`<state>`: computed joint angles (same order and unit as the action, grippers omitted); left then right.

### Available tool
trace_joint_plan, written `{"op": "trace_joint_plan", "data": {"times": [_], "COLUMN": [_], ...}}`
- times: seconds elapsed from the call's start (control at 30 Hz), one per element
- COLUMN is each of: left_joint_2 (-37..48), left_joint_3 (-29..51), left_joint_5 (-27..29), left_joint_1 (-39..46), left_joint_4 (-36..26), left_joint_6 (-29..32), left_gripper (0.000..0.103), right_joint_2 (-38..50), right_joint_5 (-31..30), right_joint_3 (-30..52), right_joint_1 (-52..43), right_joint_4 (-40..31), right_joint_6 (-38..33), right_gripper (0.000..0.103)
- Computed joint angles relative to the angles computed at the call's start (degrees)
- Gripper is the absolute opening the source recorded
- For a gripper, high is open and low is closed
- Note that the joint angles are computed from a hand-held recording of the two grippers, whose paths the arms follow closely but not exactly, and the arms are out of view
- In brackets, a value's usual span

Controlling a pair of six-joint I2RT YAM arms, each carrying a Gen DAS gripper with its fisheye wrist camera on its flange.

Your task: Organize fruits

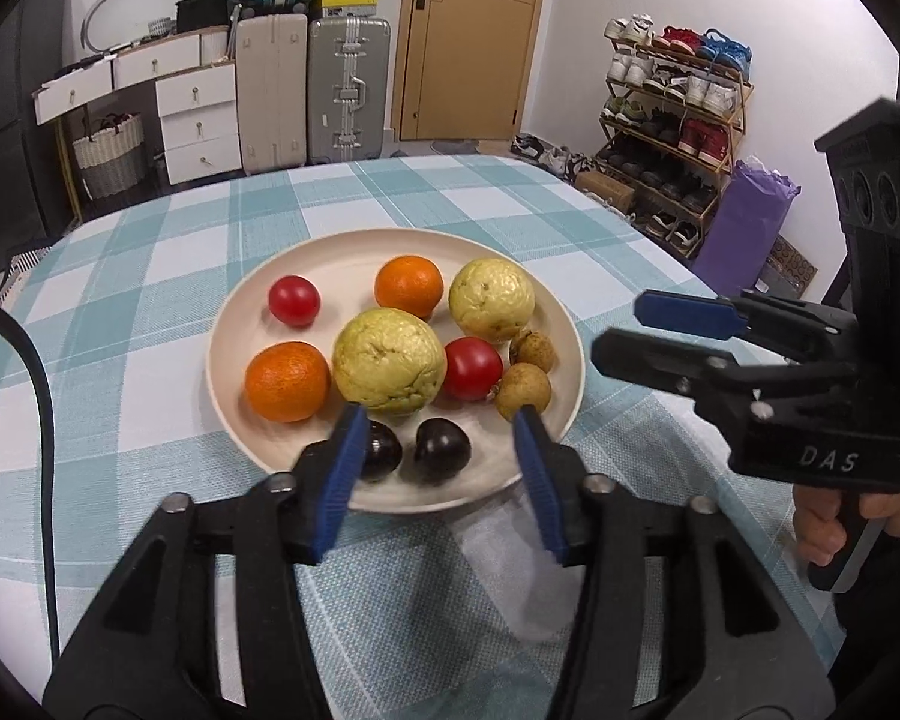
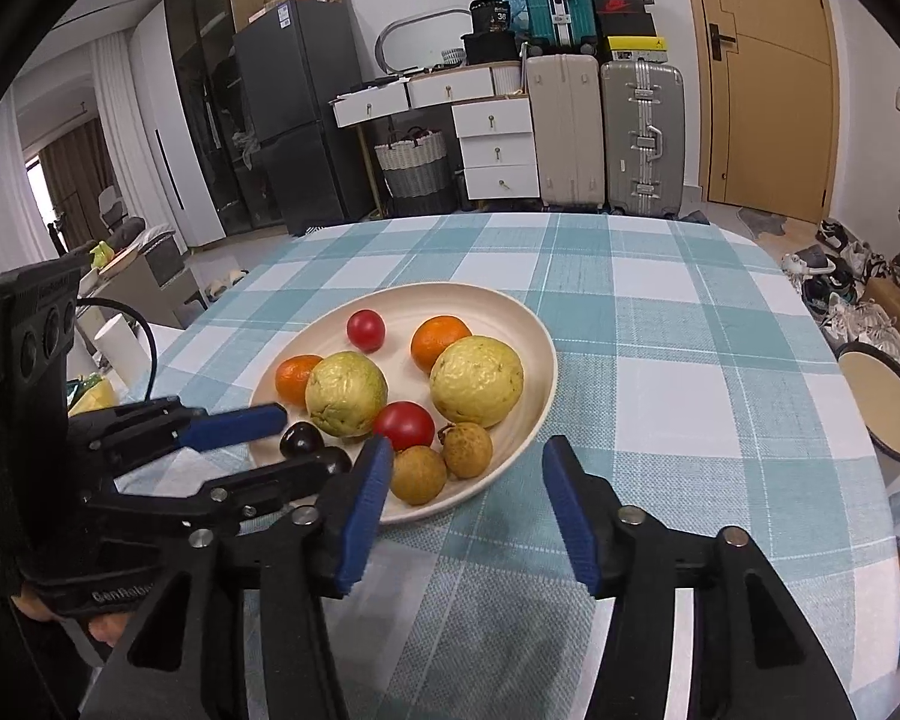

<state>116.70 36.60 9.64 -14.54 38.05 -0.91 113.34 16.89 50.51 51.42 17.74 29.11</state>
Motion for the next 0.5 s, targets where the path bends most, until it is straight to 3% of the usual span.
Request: {"op": "trace_joint_plan", "data": {"times": [0.1,0.13,0.2,0.3,0.37,0.5], "left_joint_2": [-2.3,-3.0,-4.3,-6.1,-6.9,-7.8], "left_joint_3": [-3.9,-4.8,-6.9,-9.5,-11.6,-14.5], "left_joint_5": [-0.2,-0.3,-0.6,-1.3,-1.7,-2.8], "left_joint_1": [1.1,1.6,2.6,3.6,4.4,5.5], "left_joint_4": [4.2,4.7,6.6,8.2,10.7,14.5], "left_joint_6": [-0.6,-0.8,-1.0,-0.8,-0.8,-1.3], "left_gripper": [0.073,0.079,0.083,0.091,0.102,0.102], "right_joint_2": [-1.6,-1.9,-2.3,-2.6,-2.6,-2.5], "right_joint_5": [0.8,0.9,1.6,2.1,1.6,3.5], "right_joint_3": [-2.8,-3.6,-4.3,-5.8,-6.7,-7.4], "right_joint_1": [0.7,0.9,1.5,2.4,2.8,4.6], "right_joint_4": [2.9,3.8,4.6,7.3,9.6,12.4], "right_joint_6": [0.3,0.3,0.4,0.4,-0.1,-2.2], "right_gripper": [0.088,0.091,0.099,0.103,0.103,0.103]}}
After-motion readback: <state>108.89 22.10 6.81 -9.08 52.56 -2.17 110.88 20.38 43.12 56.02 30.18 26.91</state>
